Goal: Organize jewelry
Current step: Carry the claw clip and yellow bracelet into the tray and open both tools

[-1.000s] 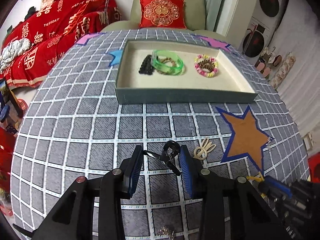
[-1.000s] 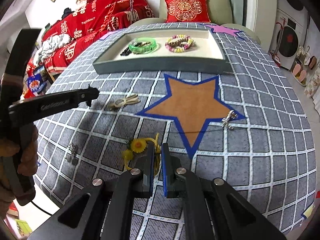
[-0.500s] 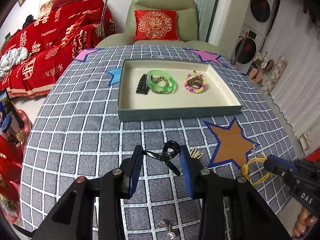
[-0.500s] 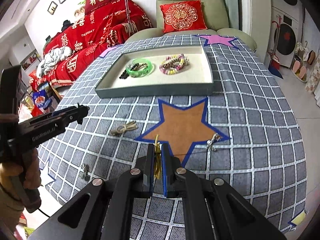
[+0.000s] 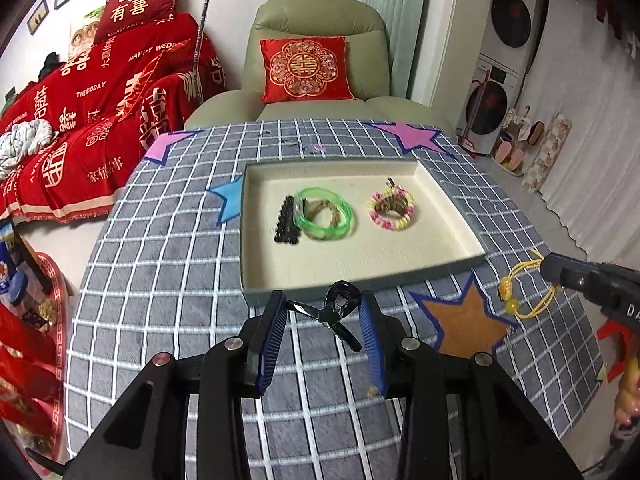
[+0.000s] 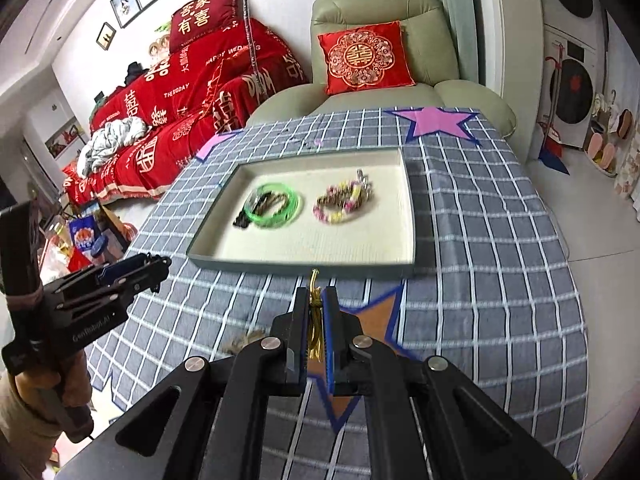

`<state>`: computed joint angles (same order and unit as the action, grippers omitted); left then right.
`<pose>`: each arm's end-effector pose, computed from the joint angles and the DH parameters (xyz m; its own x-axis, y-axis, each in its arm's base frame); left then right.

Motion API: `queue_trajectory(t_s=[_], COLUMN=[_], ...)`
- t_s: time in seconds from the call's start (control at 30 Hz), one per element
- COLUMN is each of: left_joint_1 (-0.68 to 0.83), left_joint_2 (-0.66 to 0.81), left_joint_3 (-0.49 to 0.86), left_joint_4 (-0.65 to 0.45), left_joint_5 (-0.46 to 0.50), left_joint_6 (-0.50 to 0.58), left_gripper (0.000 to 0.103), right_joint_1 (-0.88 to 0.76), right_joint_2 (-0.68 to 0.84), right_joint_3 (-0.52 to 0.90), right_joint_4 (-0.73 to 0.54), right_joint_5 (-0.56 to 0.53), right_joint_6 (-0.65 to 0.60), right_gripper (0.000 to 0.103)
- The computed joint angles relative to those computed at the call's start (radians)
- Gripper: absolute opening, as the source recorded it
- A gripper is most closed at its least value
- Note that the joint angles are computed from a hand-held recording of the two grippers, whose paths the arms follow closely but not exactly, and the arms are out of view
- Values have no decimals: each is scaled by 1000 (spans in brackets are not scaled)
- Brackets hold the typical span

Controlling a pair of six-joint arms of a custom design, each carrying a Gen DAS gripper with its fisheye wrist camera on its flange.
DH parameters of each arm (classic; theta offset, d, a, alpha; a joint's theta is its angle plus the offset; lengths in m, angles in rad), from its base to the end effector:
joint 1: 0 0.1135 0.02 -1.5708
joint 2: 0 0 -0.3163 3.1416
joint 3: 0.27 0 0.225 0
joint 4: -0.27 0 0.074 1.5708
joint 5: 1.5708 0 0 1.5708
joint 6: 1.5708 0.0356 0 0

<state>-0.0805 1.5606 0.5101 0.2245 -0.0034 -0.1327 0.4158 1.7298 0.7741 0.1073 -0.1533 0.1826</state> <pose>0.2501 -0.0201 0.1909 -0.7367 -0.0733 -0.6722 -0.0195 0.9960 -0.0872 0.2873 0.1328 0.2014 -0.7641 -0.1412 -0.6294 -0.3587 0.9040 0.2327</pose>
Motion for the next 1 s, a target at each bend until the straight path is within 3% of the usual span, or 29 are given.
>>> queue_trajectory(t_s=[0.57,1.0], left_joint_1=[20,-12], left_joint_2=[370,553], left_joint_3=[353,468], left_joint_4=[-62,-62], left_joint_5=[-3,-93], left_joint_6=[37,55], left_gripper=[46,46], right_joint_1=[-59,-87], right_joint_2=[382,592], right_joint_3=[475,623], right_joint_4=[-153,-192], right_joint_5=[-96,-73], right_joint_6=[23,40], right_gripper=[7,7])
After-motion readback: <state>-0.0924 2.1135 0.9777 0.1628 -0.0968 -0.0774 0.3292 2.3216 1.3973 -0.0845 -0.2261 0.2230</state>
